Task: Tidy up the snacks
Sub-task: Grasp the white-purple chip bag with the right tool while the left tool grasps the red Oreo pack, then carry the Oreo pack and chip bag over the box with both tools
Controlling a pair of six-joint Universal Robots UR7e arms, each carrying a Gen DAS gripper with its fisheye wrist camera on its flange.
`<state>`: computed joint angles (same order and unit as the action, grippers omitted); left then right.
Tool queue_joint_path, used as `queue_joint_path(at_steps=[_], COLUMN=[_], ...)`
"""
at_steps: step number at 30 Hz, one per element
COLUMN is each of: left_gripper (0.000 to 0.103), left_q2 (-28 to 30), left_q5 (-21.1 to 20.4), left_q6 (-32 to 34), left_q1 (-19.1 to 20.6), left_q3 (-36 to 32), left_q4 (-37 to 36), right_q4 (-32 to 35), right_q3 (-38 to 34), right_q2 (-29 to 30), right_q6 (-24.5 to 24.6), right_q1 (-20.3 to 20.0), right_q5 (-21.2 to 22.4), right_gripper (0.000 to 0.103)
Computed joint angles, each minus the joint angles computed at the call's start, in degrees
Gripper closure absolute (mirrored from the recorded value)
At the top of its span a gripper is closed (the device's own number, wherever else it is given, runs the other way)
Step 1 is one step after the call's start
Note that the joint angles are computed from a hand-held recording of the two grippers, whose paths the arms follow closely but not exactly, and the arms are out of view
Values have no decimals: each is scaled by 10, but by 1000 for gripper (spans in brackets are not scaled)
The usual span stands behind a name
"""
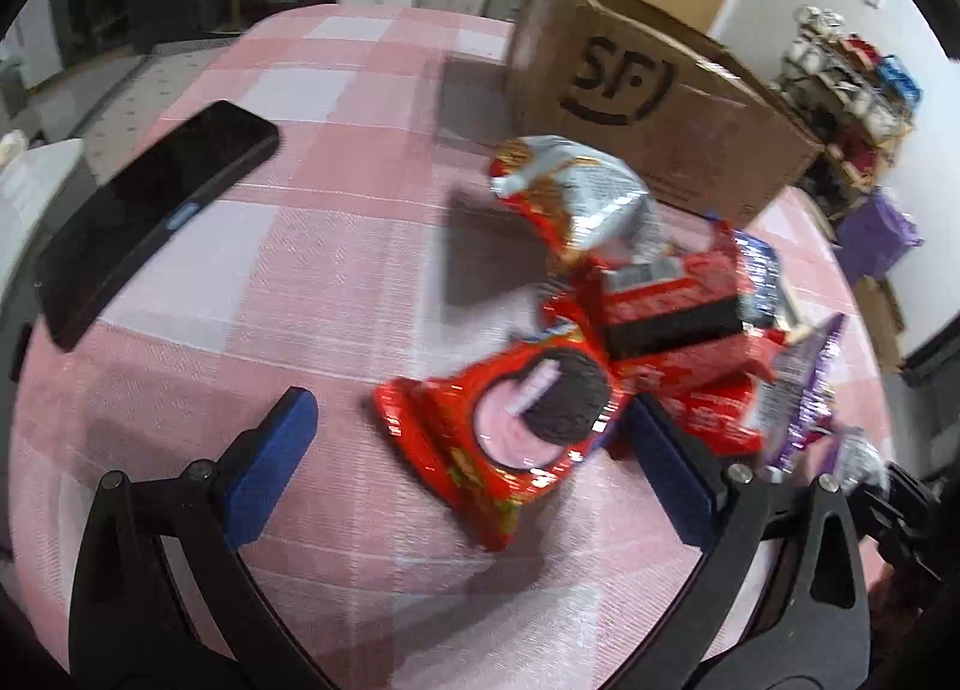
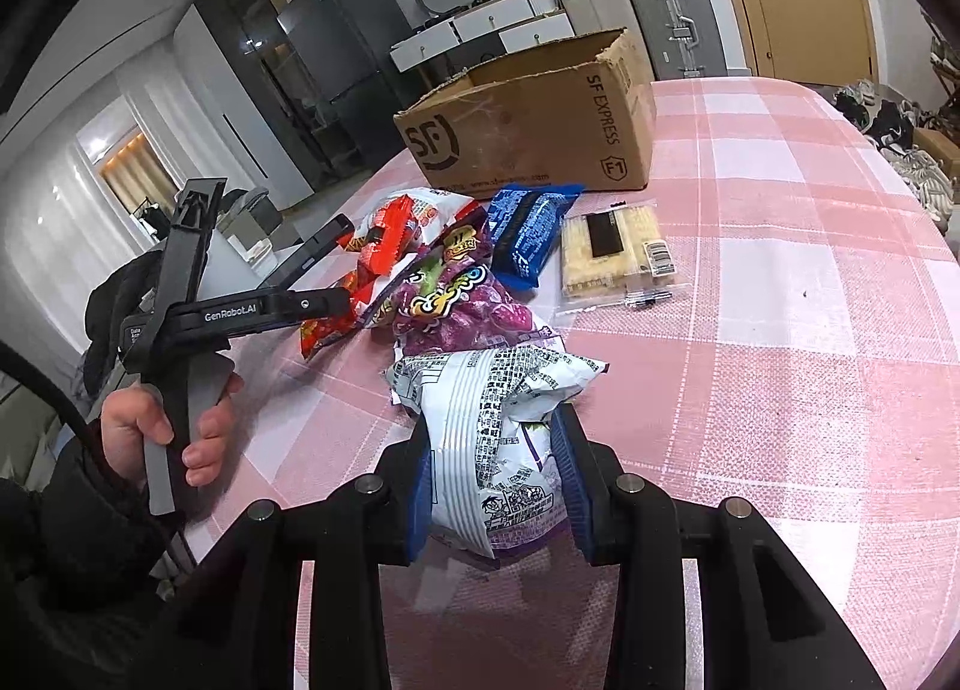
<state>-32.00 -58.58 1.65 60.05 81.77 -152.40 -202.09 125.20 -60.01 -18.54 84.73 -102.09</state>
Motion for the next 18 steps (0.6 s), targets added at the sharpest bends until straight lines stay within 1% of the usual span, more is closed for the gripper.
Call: queue_joint_path(at_steps=[2, 5, 6, 7, 8, 9, 10, 11, 13, 18], left_gripper=[1, 6, 11, 19, 24, 37, 47, 53, 56, 58], left_q2=[4, 4, 1, -1, -1, -2, -5, -8, -14, -25], left_q5=[10, 13, 11, 13, 20, 28, 26, 21, 7, 7], left_q6=[-3, 4, 9, 12, 17, 20, 18, 14, 12, 20], left_q1=[-1, -1, -1, -2, -3, -4, -2, 1, 6, 7], left_q3=[-3, -3, 2, 5, 7, 8, 10, 8, 7, 20], left_q4=[-2, -5, -9, -11, -13, -18, -19, -15, -7, -9], right_q4=[1, 0, 0, 0, 1, 1, 1, 2, -1, -5], right_q3=[1, 1, 1, 2, 3, 1, 0, -1, 0, 0], right_q2=[-1, -2, -2, -3, -3, -2, -2, -1, -2, -2], right_q6=[0, -1, -1, -1, -1, -1, -2, -2, -2, -5], right_q1=[0, 1, 1, 1, 2, 1, 2, 2, 4, 7], right_q5=[0, -1, 0, 0, 0, 1, 1, 1, 1, -2], right_gripper=[67, 67, 67, 67, 67, 67, 67, 67, 67, 67])
